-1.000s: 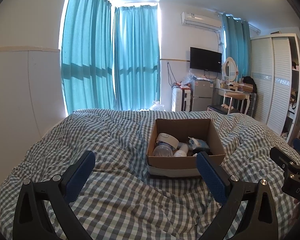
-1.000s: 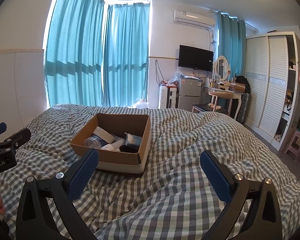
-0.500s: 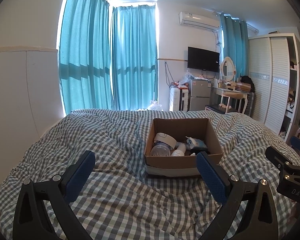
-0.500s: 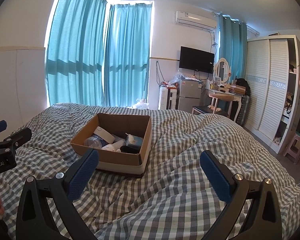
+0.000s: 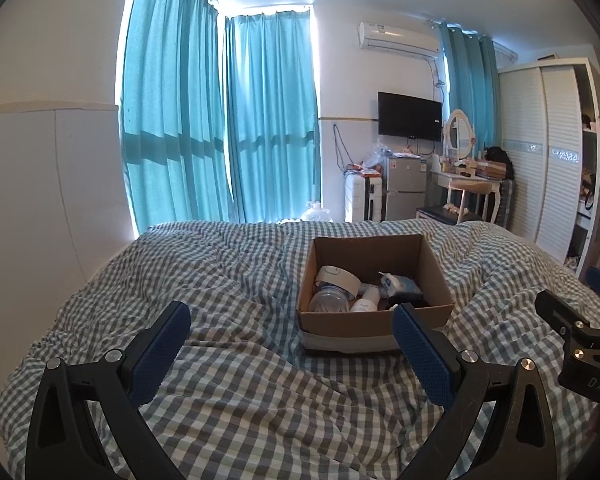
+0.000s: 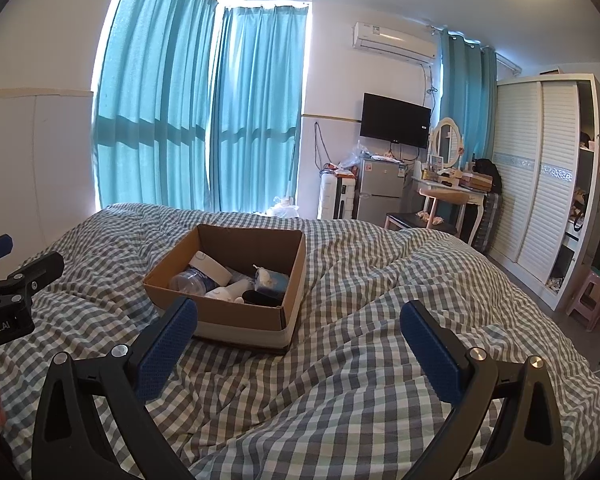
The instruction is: Organize objects
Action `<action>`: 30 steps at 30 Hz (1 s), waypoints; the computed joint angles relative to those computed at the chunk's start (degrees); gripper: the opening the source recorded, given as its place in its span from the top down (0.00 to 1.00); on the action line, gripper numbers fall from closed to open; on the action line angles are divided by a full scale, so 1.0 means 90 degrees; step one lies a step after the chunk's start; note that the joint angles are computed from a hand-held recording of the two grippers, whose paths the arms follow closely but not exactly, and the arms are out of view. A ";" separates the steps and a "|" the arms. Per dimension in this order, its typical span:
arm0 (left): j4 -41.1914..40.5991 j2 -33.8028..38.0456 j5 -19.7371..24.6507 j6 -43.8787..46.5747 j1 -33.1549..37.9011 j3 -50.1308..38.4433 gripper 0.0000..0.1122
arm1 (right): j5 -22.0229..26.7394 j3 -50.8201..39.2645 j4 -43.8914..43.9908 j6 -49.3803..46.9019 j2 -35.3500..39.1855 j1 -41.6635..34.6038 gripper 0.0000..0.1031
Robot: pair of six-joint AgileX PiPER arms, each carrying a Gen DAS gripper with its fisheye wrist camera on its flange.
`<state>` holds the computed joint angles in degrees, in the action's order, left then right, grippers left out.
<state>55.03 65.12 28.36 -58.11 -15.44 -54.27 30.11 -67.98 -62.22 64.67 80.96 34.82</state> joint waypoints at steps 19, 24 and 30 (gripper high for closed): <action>-0.0297 -0.0148 0.0062 0.0168 -0.0057 -0.0007 0.08 | 0.0270 -0.0084 -0.0058 0.0122 0.0114 0.0137 0.01; -0.0271 -0.0142 0.0108 0.0180 -0.0070 -0.0002 0.08 | 0.0312 -0.0079 -0.0096 0.0164 0.0127 0.0183 0.01; -0.0164 -0.0136 0.0168 0.0078 -0.0122 0.0038 0.08 | 0.0353 -0.0087 -0.0118 0.0188 0.0161 0.0219 0.01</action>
<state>53.55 63.90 29.87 -57.41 -16.54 -53.93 33.28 -68.76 -63.28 66.36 82.41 36.79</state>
